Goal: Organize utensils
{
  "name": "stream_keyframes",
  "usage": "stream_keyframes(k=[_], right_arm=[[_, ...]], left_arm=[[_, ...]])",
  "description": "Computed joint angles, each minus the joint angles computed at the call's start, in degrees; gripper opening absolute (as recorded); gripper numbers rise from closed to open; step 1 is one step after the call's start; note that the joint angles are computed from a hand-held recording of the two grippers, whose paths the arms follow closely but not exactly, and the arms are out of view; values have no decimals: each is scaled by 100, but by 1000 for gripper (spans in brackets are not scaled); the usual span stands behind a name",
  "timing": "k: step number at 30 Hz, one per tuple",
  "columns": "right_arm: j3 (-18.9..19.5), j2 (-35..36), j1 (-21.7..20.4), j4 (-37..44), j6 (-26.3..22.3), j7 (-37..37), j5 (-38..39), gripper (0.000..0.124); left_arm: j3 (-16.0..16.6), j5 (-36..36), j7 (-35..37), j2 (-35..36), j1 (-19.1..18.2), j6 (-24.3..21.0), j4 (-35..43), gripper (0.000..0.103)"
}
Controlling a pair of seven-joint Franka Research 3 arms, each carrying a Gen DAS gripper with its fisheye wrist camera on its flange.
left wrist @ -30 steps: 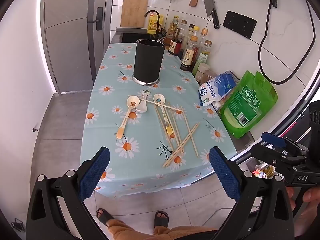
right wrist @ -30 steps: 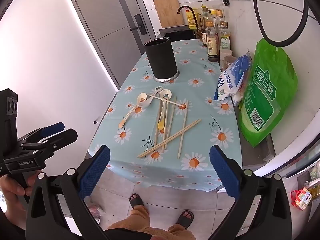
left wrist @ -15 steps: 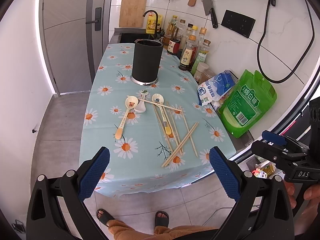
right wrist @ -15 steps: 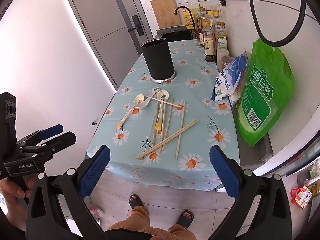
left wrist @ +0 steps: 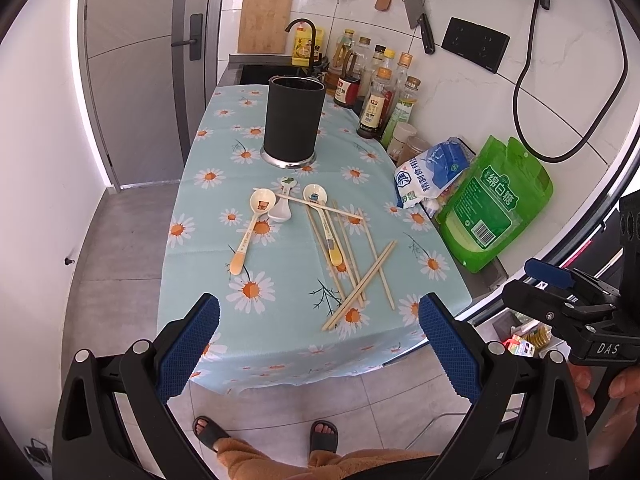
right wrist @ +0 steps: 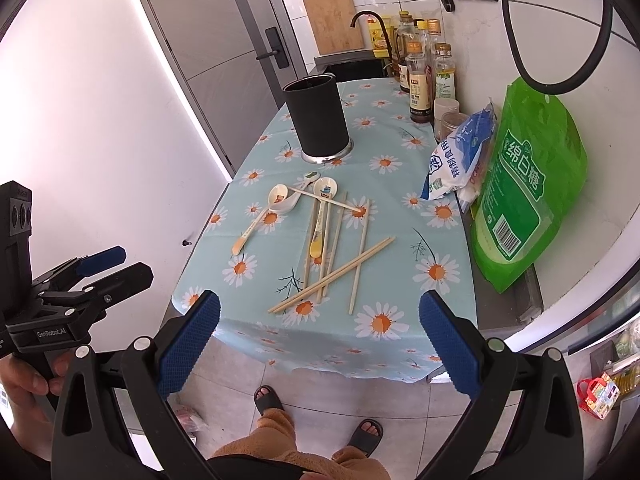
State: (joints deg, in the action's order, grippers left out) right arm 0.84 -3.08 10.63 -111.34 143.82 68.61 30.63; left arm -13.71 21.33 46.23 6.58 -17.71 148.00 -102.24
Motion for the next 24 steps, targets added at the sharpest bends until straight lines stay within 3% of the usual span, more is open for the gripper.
stream_keyframes(k=[24], right_arm=[[22,125,-1,179,-210,24,-78,99]], left_arm=[[10,-62,102,-142,69,49,-77,96]])
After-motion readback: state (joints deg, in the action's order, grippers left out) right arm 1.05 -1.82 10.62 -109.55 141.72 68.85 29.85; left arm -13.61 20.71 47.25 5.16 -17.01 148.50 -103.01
